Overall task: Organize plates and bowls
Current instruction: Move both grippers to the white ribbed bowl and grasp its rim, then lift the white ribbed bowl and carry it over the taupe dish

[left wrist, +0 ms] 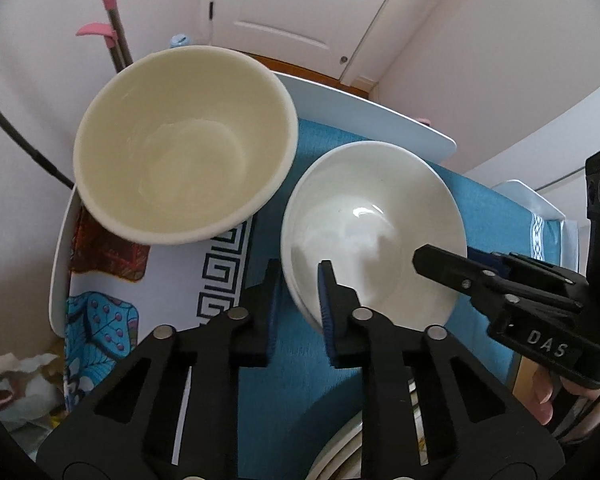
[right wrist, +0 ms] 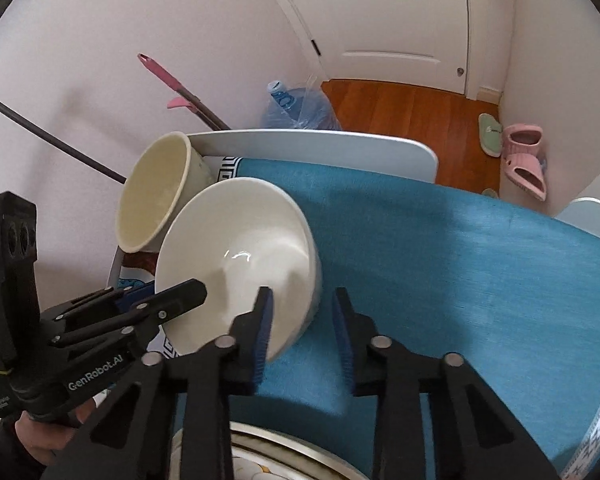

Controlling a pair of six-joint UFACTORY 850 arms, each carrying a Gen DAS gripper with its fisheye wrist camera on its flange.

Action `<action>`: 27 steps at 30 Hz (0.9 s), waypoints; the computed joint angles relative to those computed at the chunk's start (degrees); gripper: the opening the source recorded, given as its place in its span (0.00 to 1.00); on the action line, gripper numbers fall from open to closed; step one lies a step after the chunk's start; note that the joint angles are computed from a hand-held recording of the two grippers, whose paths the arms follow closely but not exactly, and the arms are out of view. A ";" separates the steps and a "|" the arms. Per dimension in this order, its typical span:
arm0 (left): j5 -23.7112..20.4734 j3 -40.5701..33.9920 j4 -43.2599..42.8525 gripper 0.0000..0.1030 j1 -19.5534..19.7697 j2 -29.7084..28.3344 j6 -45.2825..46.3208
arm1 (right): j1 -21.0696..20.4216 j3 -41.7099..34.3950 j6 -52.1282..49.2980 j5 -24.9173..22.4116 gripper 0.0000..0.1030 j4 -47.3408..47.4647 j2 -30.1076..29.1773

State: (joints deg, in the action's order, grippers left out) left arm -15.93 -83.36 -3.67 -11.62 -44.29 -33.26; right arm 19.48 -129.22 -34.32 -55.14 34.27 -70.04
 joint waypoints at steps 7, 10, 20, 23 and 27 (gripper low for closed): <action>-1.42 -1.42 5.71 0.14 -0.38 -0.76 -5.00 | -0.08 0.15 -0.06 0.75 0.17 0.80 -0.22; -2.55 -1.92 9.13 0.14 -0.97 -0.81 -8.16 | 0.05 0.47 -0.13 1.02 0.17 0.42 0.05; -4.06 -3.08 11.97 0.15 -2.09 0.83 -8.99 | -0.53 4.87 -0.37 3.83 0.17 0.77 4.20; -3.64 -3.30 12.84 0.15 -2.83 1.86 -8.77 | -1.12 8.80 -1.13 6.26 0.17 1.78 7.53; -3.11 -3.57 13.68 0.15 -4.37 3.26 -7.80 | -2.32 14.52 -2.46 9.69 0.17 3.09 12.36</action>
State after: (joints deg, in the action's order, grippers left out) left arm -19.04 -86.94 10.00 -15.99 -41.03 -41.07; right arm 17.17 -114.70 -36.79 -45.44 37.35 -57.68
